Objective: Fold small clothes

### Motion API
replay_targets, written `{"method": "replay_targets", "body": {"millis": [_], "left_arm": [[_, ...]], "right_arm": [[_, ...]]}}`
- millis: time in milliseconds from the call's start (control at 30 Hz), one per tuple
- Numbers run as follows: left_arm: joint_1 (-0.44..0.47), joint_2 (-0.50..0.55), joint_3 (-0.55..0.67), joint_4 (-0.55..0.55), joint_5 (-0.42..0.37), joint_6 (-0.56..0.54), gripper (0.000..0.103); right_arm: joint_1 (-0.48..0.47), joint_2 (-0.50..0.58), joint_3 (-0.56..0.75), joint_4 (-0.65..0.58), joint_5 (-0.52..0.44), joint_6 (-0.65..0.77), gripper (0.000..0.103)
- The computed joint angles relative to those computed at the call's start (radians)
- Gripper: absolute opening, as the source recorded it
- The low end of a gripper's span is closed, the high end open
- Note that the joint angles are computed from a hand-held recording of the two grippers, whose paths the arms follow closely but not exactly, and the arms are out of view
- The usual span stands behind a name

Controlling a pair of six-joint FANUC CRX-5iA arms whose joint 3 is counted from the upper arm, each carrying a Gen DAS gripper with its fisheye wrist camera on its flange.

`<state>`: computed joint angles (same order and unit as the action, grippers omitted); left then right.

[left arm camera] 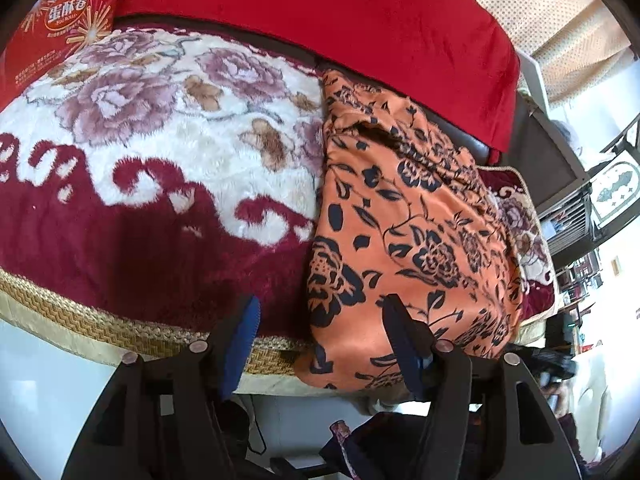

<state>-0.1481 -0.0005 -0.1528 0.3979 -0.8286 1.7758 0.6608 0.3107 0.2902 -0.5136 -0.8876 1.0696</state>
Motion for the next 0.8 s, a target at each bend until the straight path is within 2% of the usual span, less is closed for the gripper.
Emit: {"method": "replay_targets", "body": {"millis": [233,400,467,500,600,633,733,800], "left_arm": [[-0.027,0.036,-0.014,0.055,-0.035,-0.062,0.075],[-0.063,0.059,-0.021,0.034,0.004,-0.059,0.073],[-0.073,0.059,-0.042,0.064,0.045,-0.106,0.043],[-0.075,0.064,-0.045,0.085,0.049,-0.133,0.021],[-0.087,0.073,-0.02,0.067,0.043,-0.16,0.009],[-0.086,0.073,-0.017,0.088,0.043,-0.184,0.009],[-0.065,0.053,-0.046,0.235,0.094,-0.277,0.008],[-0.049,0.049,-0.034,0.3,0.132,-0.308,0.008]], "right_arm": [[-0.039,-0.073,0.001,-0.152,0.065,0.168,0.01],[-0.037,-0.069,0.006,-0.142,0.071,0.16,0.01],[-0.036,-0.074,-0.006,-0.14,0.071,0.152,0.01],[-0.034,-0.073,-0.004,-0.14,0.071,0.145,0.01],[-0.029,-0.069,0.002,-0.134,0.083,0.137,0.01],[-0.028,-0.072,0.004,-0.131,0.091,0.136,0.01],[-0.037,-0.079,0.026,-0.127,0.118,0.153,0.01],[-0.038,-0.082,0.044,-0.076,0.149,0.127,0.01]]}}
